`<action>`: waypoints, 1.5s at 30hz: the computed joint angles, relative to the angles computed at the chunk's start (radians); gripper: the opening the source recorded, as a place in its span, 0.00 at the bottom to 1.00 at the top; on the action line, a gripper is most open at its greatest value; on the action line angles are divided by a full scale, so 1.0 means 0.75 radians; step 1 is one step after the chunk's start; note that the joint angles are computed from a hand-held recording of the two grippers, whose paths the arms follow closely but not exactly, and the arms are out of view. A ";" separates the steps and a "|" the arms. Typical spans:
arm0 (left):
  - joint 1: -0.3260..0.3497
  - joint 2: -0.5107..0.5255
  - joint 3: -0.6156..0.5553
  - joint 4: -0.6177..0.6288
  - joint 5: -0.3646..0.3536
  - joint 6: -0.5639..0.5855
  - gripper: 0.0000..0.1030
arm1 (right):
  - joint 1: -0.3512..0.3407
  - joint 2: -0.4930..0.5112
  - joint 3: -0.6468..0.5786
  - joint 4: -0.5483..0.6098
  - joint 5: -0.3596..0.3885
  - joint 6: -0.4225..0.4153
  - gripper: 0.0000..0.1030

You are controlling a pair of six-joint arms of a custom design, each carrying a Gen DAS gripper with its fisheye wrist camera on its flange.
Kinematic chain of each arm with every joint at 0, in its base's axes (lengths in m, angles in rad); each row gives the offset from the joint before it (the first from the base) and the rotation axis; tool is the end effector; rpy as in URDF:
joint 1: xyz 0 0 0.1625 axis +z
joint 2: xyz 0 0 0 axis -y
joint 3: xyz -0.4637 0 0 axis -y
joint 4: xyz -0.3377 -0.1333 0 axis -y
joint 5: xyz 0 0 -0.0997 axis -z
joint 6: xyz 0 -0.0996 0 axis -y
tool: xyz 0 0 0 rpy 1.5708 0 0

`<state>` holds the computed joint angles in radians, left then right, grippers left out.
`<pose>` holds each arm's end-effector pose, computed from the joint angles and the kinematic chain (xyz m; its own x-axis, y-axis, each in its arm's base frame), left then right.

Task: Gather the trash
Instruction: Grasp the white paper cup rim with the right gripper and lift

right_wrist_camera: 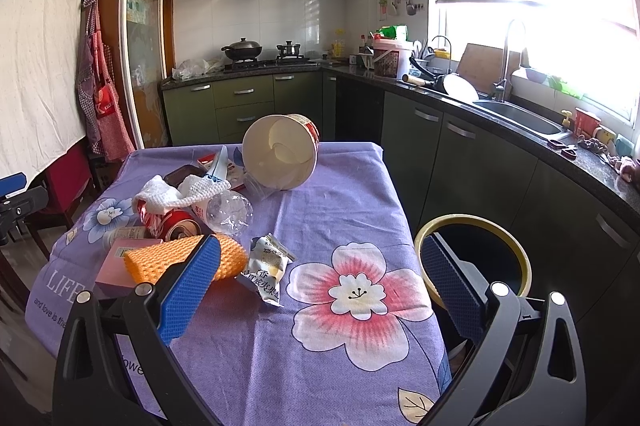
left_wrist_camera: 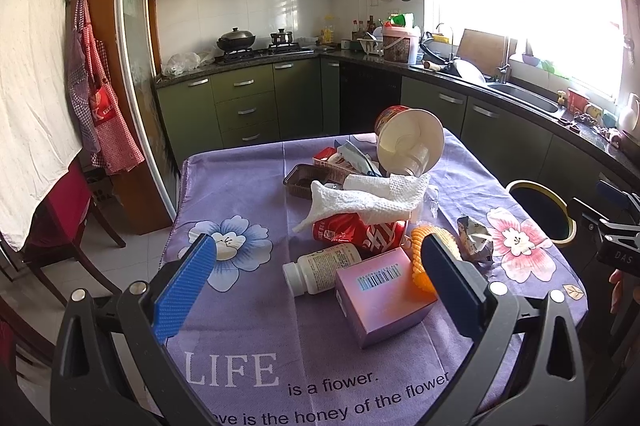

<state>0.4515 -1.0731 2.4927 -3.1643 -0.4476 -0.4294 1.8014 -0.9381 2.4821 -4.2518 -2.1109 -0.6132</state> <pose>-0.2427 -0.3656 0.2109 -0.6683 0.1133 -0.7352 0.6687 0.5245 -0.5270 0.1719 -0.3732 0.2534 -0.7148 -0.0243 0.6989 -0.6204 0.4832 -0.6177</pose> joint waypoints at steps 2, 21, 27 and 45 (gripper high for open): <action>0.030 0.014 -0.027 -0.034 -0.013 0.061 0.94 | -0.014 -0.014 -0.019 0.056 0.024 0.001 0.96; 0.448 0.274 -0.605 -0.350 -0.216 0.720 0.94 | -0.147 0.238 -0.967 0.872 0.148 -0.308 0.50; 0.530 0.336 -0.711 -0.345 -0.283 0.785 0.94 | -0.175 0.436 -1.313 0.998 0.044 -0.348 0.37; 0.597 0.345 -0.743 -0.344 -0.385 0.818 0.94 | -0.129 0.625 -1.533 0.697 0.134 -0.494 0.04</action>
